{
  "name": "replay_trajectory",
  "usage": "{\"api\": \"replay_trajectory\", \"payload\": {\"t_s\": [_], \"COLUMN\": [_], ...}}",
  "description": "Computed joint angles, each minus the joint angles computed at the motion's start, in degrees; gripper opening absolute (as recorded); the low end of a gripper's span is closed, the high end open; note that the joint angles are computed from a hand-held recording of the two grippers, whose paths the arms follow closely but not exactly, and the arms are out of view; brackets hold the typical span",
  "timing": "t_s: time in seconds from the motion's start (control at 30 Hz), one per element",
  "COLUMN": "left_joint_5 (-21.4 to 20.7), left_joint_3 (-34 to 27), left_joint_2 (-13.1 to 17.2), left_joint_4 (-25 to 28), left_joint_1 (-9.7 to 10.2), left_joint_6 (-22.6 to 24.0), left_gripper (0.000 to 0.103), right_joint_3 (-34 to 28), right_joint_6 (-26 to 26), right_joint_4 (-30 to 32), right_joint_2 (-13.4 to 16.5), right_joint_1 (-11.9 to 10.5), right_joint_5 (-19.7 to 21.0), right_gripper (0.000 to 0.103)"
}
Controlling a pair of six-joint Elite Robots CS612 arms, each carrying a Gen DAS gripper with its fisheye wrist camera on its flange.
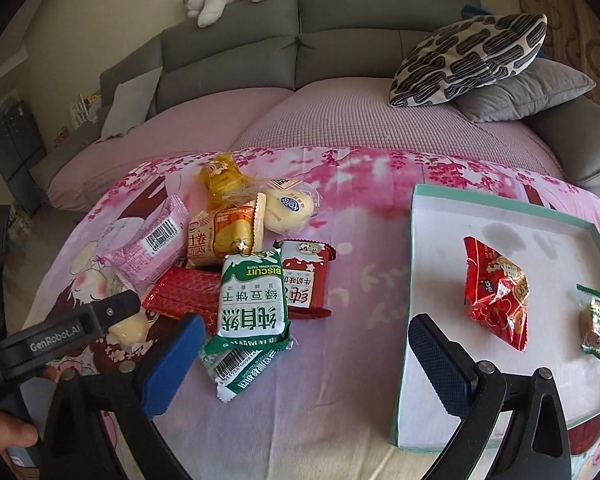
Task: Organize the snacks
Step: 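Move both grippers back from the tray to the snack pile, then grasp the yellow pudding cup with the left gripper while the right gripper grasps the green-white biscuit pack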
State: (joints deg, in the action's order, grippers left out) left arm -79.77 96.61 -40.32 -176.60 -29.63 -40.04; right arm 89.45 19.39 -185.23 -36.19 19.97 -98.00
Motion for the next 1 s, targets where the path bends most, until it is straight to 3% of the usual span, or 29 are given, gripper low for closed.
{"api": "replay_trajectory", "payload": {"t_s": [0.07, 0.13, 0.2, 0.37, 0.53, 1.0], "left_joint_5": [-0.68, -1.88, -3.25, -2.19, 0.5, -0.41], "left_joint_3": [-0.27, -0.59, -0.96, -1.26, -1.23, -0.31], "left_joint_2": [0.37, 0.76, 1.09, 1.39, 1.39, 0.96], "left_joint_4": [0.38, 1.01, 2.25, 3.81, 4.76, 1.17], "left_joint_1": [0.12, 0.33, 0.52, 0.25, -0.26, -0.05], "left_joint_6": [0.26, 0.35, 0.46, 1.53, 2.62, 3.82], "left_gripper": [0.099, 0.084, 0.076, 0.066, 0.049, 0.043], "right_joint_3": [-0.84, -1.55, -2.26, -3.65, -4.43, -2.72], "right_joint_6": [-0.44, -0.58, -0.87, -1.39, -1.91, -0.36], "right_joint_4": [0.79, 1.92, 2.68, 3.92, 5.33, 3.07], "right_joint_2": [0.38, 0.76, 1.17, 2.07, 2.62, 1.72], "right_joint_1": [0.26, 0.27, 0.36, 0.59, 0.68, 0.02], "right_joint_5": [-0.87, -0.84, -1.03, -0.9, -0.19, -0.15], "right_gripper": [0.103, 0.102, 0.098, 0.079, 0.05, 0.047]}}
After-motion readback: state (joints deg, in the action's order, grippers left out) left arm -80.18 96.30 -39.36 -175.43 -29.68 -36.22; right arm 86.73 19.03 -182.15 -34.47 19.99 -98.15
